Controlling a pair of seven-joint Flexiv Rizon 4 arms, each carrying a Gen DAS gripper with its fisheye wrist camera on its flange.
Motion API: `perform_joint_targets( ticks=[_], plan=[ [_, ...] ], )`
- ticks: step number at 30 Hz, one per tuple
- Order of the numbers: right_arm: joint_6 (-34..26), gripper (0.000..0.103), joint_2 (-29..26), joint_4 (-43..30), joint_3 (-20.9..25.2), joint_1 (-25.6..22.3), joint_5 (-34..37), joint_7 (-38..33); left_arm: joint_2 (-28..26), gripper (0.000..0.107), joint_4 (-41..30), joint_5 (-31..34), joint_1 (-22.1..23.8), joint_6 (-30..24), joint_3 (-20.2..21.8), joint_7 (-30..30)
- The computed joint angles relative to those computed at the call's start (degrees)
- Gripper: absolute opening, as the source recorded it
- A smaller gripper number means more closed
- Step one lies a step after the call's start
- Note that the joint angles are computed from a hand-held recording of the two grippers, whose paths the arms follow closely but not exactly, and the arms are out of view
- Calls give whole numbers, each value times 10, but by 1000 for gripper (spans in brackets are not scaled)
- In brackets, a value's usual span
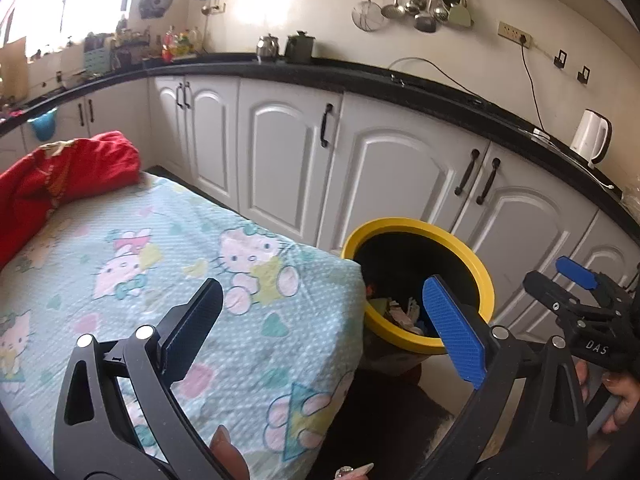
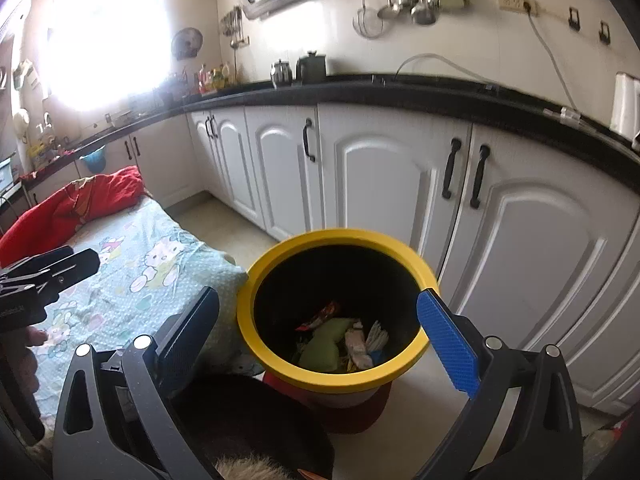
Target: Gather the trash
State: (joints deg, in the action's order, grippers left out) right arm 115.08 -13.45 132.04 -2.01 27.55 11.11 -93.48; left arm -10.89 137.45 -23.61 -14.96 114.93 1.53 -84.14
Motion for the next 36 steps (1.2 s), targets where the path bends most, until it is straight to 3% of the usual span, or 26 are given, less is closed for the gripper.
perform_joint_targets(
  ticks=[4, 16, 27, 30, 36],
  plan=[
    [50, 97, 2, 15, -9, 34, 57, -25, 8, 92, 26, -34, -26, 45, 9, 17],
    [188, 97, -22, 30, 56, 33, 130, -76, 6, 92, 92, -136, -56, 196, -25, 72],
    [314, 97, -76, 25, 78, 54, 172, -117, -22, 92, 115, -153, -63, 299, -39, 51],
    [345, 97, -98, 26, 86, 51, 156, -112, -38, 92, 118, -145, -60, 330, -38, 33],
    [373, 97, -122, 34, 86, 59, 133, -125, -48, 92, 120, -125, -52, 329, -38, 10]
  ],
)
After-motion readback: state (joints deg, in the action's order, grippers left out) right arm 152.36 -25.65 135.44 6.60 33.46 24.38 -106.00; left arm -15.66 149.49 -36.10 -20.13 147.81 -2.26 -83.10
